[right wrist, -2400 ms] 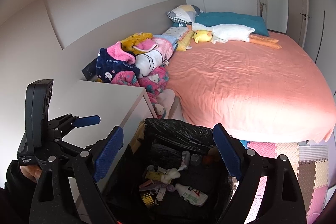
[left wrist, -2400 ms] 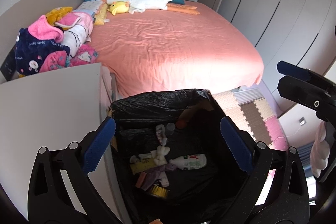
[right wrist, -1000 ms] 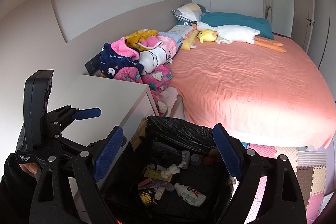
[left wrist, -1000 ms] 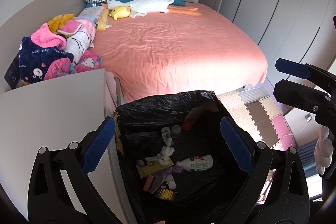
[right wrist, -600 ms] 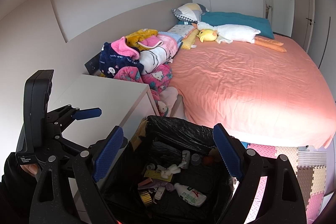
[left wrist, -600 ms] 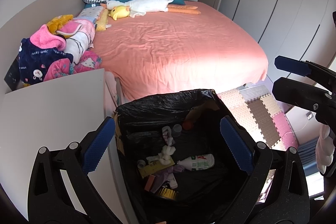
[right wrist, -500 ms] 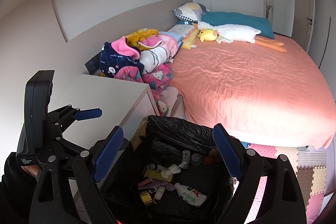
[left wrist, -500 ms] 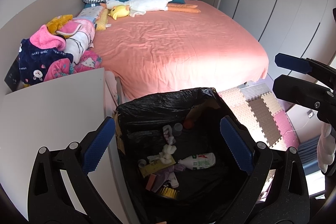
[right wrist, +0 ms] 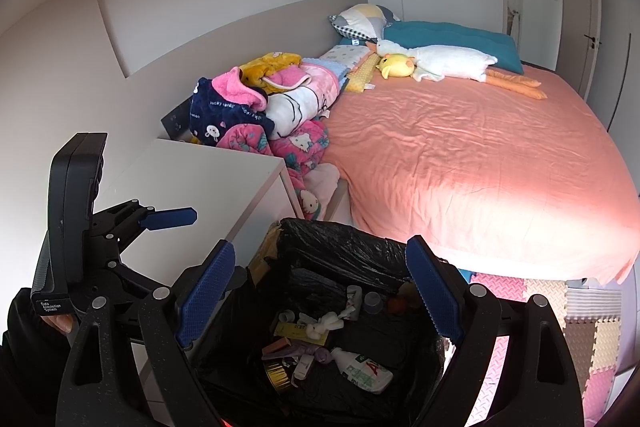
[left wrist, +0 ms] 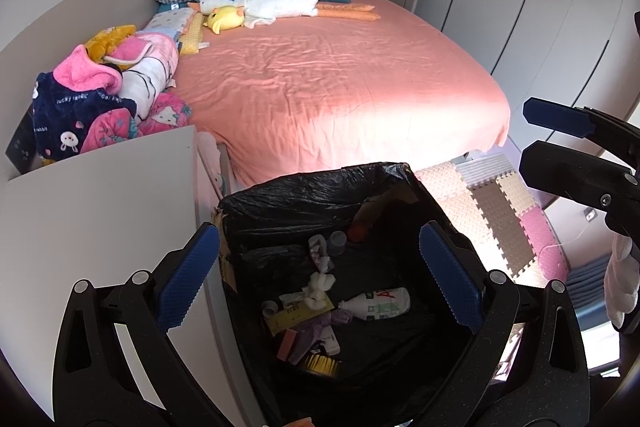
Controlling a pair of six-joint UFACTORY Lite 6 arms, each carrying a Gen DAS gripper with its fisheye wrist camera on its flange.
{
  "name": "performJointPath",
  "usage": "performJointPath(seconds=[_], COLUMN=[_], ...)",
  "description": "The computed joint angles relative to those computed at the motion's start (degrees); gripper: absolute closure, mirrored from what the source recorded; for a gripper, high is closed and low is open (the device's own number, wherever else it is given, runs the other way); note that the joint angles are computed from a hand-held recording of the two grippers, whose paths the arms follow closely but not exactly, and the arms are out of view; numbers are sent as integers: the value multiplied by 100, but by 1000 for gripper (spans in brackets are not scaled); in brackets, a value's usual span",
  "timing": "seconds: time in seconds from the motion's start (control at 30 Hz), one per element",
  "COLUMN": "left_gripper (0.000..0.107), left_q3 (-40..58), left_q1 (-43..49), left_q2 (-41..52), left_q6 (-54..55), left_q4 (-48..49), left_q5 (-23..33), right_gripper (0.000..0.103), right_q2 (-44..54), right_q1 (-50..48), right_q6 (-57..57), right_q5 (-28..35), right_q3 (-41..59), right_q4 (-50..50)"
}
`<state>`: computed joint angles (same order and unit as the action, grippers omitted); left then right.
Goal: Collect trash
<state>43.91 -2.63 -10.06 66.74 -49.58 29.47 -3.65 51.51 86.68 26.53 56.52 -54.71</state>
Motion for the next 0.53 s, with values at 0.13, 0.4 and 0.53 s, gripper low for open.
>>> performJointPath(seconds=[0.13,0.4,0.53], left_gripper=[10,10,10], left_q3=[-143,-71,-116], left_q1=[26,46,-29], left_q2=[-134,-68,-142], left_q6=[315,207,81], left_q4=[-285,-216,-39], left_q5=[-111,-155,-175], right_gripper=[16,16,16], right_q2=[40,15,14], right_q1=[20,-22,-27], right_q6=[14,-31,-49], right_q5=[38,-12,-15], right_q3=[50,10,13], right_q4=[-4,14,33])
